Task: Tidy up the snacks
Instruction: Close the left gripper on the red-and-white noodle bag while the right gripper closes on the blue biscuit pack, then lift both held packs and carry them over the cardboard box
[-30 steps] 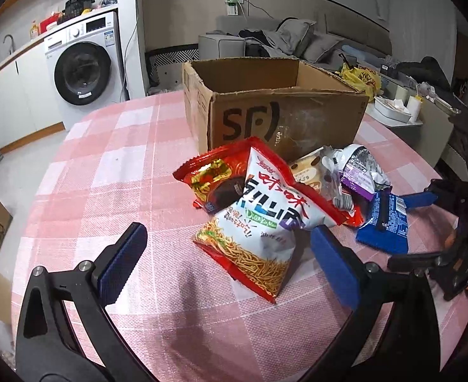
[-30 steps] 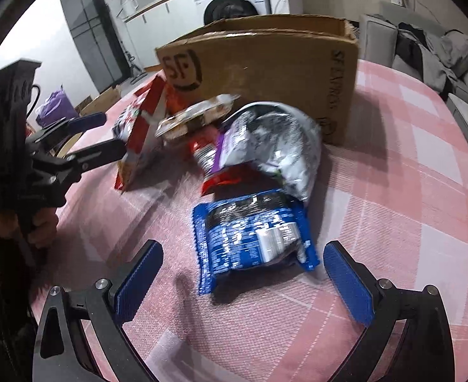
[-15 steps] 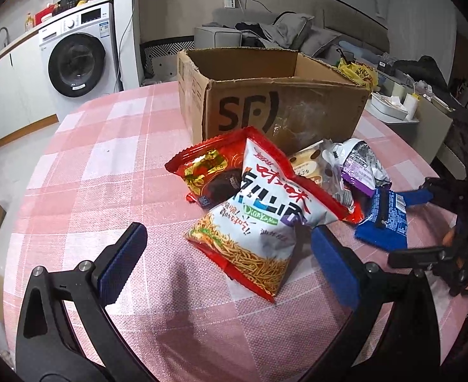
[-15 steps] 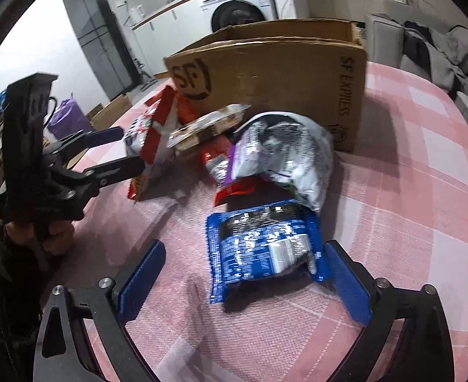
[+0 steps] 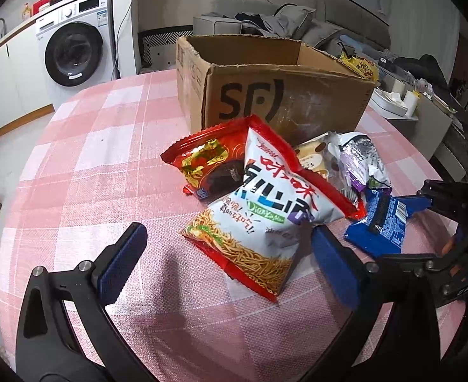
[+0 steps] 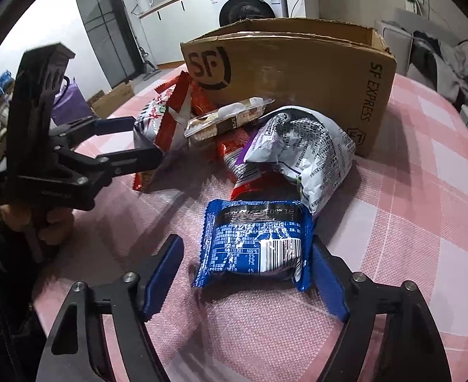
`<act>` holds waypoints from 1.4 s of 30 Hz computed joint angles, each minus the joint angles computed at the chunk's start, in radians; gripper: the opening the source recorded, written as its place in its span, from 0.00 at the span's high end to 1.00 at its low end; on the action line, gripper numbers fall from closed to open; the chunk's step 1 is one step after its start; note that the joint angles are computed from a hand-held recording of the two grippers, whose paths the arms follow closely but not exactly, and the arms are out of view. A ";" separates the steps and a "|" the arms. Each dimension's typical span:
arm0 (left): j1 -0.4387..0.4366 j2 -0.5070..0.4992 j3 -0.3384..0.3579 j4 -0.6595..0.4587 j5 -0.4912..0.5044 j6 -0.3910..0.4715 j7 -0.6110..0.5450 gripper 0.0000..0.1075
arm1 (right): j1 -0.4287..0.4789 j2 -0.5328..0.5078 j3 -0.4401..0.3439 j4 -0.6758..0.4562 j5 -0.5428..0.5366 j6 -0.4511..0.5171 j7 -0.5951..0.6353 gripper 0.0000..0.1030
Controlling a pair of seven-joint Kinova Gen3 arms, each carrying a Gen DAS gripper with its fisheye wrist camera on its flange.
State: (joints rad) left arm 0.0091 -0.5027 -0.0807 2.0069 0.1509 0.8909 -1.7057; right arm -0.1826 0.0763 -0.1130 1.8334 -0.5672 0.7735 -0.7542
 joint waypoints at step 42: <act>0.051 -0.090 -0.022 0.004 0.060 0.009 -0.055 0.52 | 0.087 -0.109 0.113 0.077 -0.360 0.029 0.288 0.55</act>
State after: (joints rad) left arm 0.0604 -0.5929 -0.1027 2.0108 0.2113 0.8994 -1.7604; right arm -0.0953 -0.0328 0.0001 1.9103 -0.9271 0.8027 -0.4666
